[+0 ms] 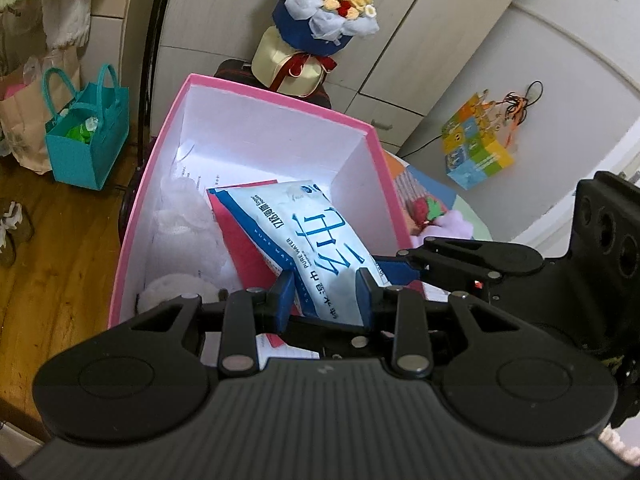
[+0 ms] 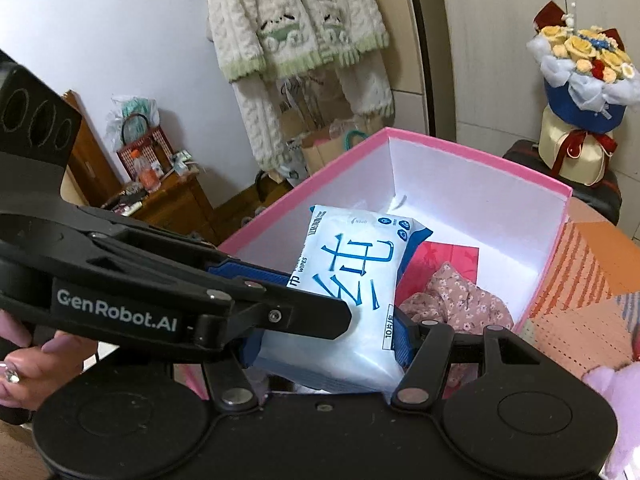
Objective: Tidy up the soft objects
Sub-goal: 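Lift the wipes pack with the left gripper and carry it into the box, then lower the wipes pack beside the scrunchie and open the left gripper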
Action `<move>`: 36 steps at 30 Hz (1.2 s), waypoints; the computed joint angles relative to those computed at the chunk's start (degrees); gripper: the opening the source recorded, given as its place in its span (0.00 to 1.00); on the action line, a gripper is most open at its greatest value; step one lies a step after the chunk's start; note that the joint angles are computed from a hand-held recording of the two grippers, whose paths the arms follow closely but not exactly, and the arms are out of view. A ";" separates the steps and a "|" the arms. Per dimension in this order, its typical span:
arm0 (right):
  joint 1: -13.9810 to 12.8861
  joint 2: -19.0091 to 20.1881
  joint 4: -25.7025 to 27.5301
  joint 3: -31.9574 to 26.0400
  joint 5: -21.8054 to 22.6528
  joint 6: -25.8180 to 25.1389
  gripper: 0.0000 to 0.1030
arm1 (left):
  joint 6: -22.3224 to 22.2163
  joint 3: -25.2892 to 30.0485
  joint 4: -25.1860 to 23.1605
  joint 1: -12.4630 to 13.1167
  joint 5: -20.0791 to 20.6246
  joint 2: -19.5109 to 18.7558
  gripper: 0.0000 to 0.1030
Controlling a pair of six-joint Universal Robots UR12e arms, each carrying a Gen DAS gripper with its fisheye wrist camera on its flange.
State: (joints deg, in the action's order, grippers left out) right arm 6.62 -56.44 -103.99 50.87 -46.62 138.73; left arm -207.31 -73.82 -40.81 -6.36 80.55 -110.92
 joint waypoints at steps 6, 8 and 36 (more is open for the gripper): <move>1.13 1.63 -1.93 -2.08 -3.67 -0.17 0.64 | -0.18 0.61 0.73 0.72 -0.72 -1.35 0.29; 1.48 2.12 -2.59 -2.58 -4.89 0.32 0.64 | -0.69 0.52 0.97 0.93 -1.10 -1.63 0.29; 0.31 -5.60 -15.12 8.11 -9.60 0.20 0.80 | 11.21 -1.96 2.35 -3.68 13.78 3.58 0.61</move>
State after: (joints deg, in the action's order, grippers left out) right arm 6.92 -62.04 -119.11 58.98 -56.22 138.94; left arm -196.10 -75.78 -38.47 -10.04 94.33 -107.34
